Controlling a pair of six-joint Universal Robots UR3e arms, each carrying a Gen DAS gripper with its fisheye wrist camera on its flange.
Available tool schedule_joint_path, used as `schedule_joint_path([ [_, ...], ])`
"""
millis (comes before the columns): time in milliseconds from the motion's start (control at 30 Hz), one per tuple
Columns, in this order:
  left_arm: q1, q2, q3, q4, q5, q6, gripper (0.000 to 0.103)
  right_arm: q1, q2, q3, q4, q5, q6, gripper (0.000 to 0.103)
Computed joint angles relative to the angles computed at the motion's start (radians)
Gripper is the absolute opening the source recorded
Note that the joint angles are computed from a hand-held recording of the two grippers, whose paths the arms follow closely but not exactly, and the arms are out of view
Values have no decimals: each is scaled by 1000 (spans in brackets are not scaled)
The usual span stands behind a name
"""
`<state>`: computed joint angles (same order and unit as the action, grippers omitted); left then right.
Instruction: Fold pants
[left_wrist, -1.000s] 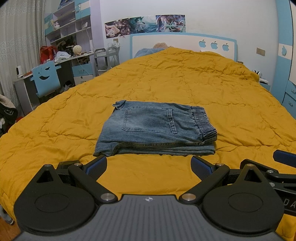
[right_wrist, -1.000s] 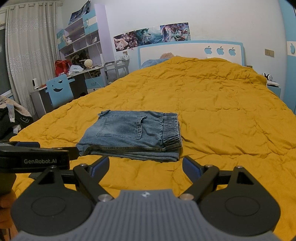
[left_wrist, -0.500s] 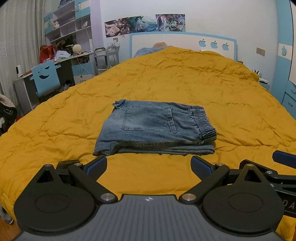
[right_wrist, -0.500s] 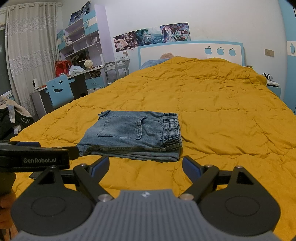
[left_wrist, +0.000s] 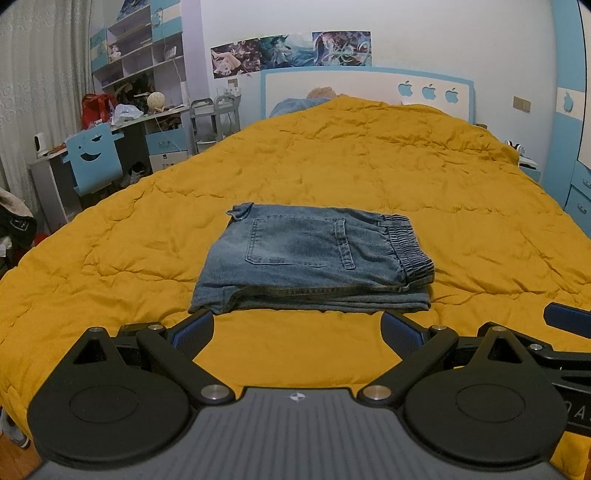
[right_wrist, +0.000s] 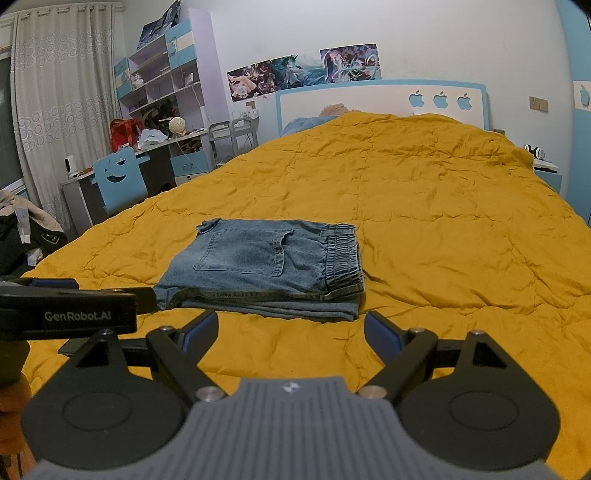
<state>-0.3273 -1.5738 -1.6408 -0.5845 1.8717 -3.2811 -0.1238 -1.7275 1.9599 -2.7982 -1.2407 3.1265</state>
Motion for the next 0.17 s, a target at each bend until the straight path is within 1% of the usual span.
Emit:
schedule_joint_path([
  [167, 6, 8, -4, 0, -15, 3, 103, -1, 1, -2, 4, 3, 0, 82],
])
